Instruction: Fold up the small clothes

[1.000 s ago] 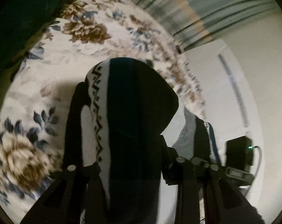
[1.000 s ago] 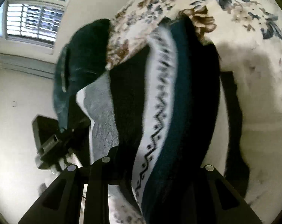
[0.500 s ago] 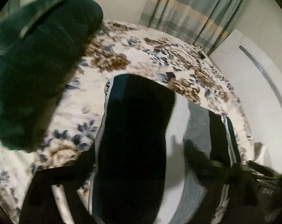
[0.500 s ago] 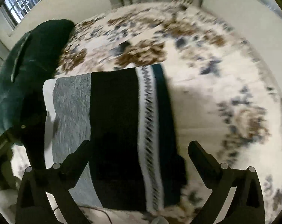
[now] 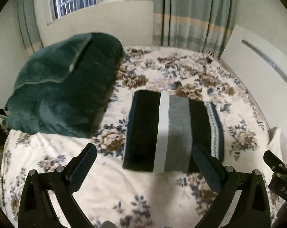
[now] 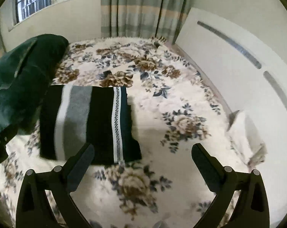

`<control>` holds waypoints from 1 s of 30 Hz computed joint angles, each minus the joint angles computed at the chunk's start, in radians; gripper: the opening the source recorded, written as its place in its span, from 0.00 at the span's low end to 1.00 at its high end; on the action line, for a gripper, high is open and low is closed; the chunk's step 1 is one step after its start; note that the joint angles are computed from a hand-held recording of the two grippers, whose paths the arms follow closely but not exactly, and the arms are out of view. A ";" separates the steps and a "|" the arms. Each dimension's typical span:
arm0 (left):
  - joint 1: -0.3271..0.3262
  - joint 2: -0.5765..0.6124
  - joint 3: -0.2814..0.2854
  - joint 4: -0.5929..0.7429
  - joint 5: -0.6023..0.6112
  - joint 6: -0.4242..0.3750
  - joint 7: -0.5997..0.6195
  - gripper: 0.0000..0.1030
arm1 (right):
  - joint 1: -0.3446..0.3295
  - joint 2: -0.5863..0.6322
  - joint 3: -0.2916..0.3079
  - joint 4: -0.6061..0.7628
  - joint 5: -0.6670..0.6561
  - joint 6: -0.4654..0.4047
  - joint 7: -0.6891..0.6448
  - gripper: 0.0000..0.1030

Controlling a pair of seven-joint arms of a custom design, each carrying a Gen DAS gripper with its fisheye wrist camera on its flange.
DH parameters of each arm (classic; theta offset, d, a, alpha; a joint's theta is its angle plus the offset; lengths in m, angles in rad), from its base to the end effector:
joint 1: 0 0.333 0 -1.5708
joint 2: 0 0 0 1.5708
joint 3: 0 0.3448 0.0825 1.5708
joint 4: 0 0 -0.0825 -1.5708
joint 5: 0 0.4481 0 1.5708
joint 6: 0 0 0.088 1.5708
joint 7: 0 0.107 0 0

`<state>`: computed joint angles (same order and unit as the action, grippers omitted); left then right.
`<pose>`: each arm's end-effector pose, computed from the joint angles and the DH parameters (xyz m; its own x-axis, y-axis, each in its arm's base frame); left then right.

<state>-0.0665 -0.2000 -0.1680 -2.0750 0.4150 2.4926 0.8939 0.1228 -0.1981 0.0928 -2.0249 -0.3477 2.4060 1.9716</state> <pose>0.5805 -0.1478 0.5932 0.1835 -0.9830 -0.0091 -0.7476 -0.1336 -0.6505 0.5857 0.1301 0.6121 -0.0330 -0.9917 0.1245 -0.8025 -0.0480 -0.5948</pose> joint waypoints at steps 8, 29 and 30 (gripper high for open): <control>-0.045 -0.280 -0.042 -0.055 -0.018 -0.160 -0.006 1.00 | -0.020 -0.331 0.029 -0.090 0.061 -0.123 -0.104 1.00; -0.117 -0.637 -0.132 -0.006 -0.035 -0.471 -0.046 1.00 | -0.104 -0.788 0.044 0.060 0.303 -0.453 -0.354 1.00; -0.122 -0.646 -0.132 -0.006 -0.038 -0.476 -0.045 1.00 | -0.108 -0.801 0.043 0.063 0.310 -0.462 -0.360 1.00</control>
<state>-0.1885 -0.8462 -0.3000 -2.0815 0.3772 2.0170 0.8490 0.0146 -0.9988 0.1360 -1.9624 -0.0380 1.9444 1.6115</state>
